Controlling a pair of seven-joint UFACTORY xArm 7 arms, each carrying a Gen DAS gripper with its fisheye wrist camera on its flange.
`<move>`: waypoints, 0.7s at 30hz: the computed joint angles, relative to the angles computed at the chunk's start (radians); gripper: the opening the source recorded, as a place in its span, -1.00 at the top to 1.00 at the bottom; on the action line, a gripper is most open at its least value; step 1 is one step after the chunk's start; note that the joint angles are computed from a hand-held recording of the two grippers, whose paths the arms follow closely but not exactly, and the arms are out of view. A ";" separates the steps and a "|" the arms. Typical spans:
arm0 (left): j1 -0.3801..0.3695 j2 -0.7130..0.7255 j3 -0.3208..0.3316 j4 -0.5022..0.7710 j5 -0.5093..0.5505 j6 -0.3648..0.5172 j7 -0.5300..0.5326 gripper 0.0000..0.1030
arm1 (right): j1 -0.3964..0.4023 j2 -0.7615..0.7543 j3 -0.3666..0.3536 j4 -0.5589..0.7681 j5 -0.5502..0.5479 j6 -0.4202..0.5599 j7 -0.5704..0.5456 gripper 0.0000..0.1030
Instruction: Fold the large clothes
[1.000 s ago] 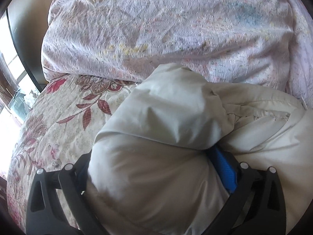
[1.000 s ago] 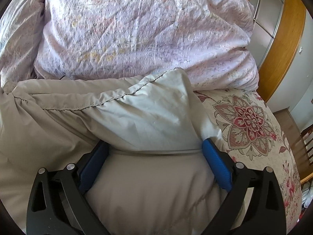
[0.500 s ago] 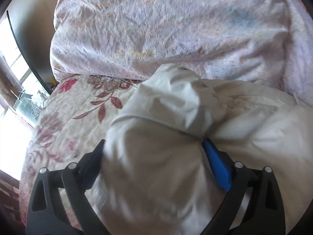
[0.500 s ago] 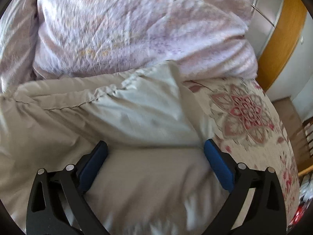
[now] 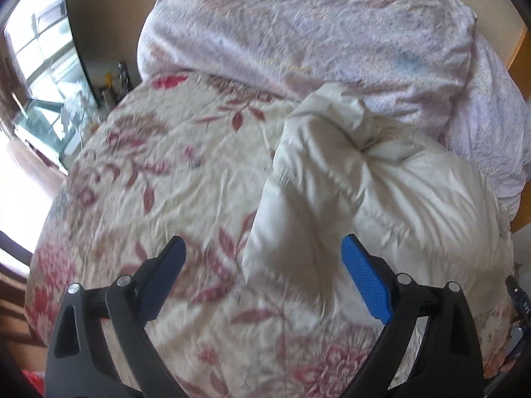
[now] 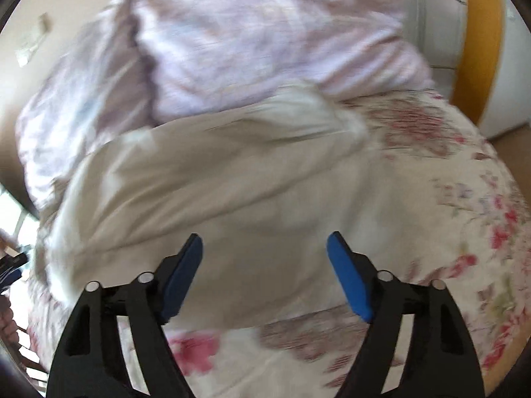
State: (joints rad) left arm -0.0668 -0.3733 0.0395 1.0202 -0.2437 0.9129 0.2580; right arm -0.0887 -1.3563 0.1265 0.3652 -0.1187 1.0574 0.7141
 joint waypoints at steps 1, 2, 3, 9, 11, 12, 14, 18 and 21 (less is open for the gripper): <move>0.002 -0.002 0.000 -0.005 0.001 0.007 -0.003 -0.82 | 0.025 0.044 0.017 0.006 0.017 -0.041 0.001 -0.45; 0.003 -0.004 0.000 -0.010 0.003 0.013 -0.006 -0.82 | 0.040 0.070 0.030 0.012 0.027 -0.061 0.005 -0.35; 0.002 -0.006 0.001 -0.014 -0.001 0.018 -0.007 -0.82 | 0.056 0.121 0.041 0.024 0.036 -0.105 0.007 -0.27; -0.011 -0.016 0.007 -0.031 -0.038 0.054 0.000 -0.82 | 0.068 0.324 0.069 0.082 0.020 -0.233 0.037 -0.25; -0.012 -0.008 0.006 -0.030 -0.047 0.065 -0.010 -0.82 | 0.073 0.403 0.057 0.100 0.019 -0.235 0.033 -0.26; -0.011 -0.002 0.005 -0.030 -0.053 0.073 -0.018 -0.82 | 0.075 0.441 0.054 0.110 0.014 -0.226 0.027 -0.27; -0.010 0.006 0.008 -0.035 -0.071 0.083 -0.031 -0.82 | 0.079 0.499 0.055 0.124 -0.004 -0.218 0.019 -0.28; -0.009 0.007 0.007 -0.054 -0.092 0.081 -0.038 -0.81 | 0.090 0.580 0.029 0.162 -0.006 -0.202 0.010 -0.28; -0.009 0.001 0.010 -0.071 -0.109 0.071 -0.045 -0.81 | 0.092 0.589 0.033 0.163 -0.022 -0.204 0.016 -0.28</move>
State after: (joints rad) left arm -0.0753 -0.3724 0.0499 0.9493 -0.3531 0.9842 0.2132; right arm 0.0033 -0.7669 0.1594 0.5280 -0.1409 0.8531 0.7303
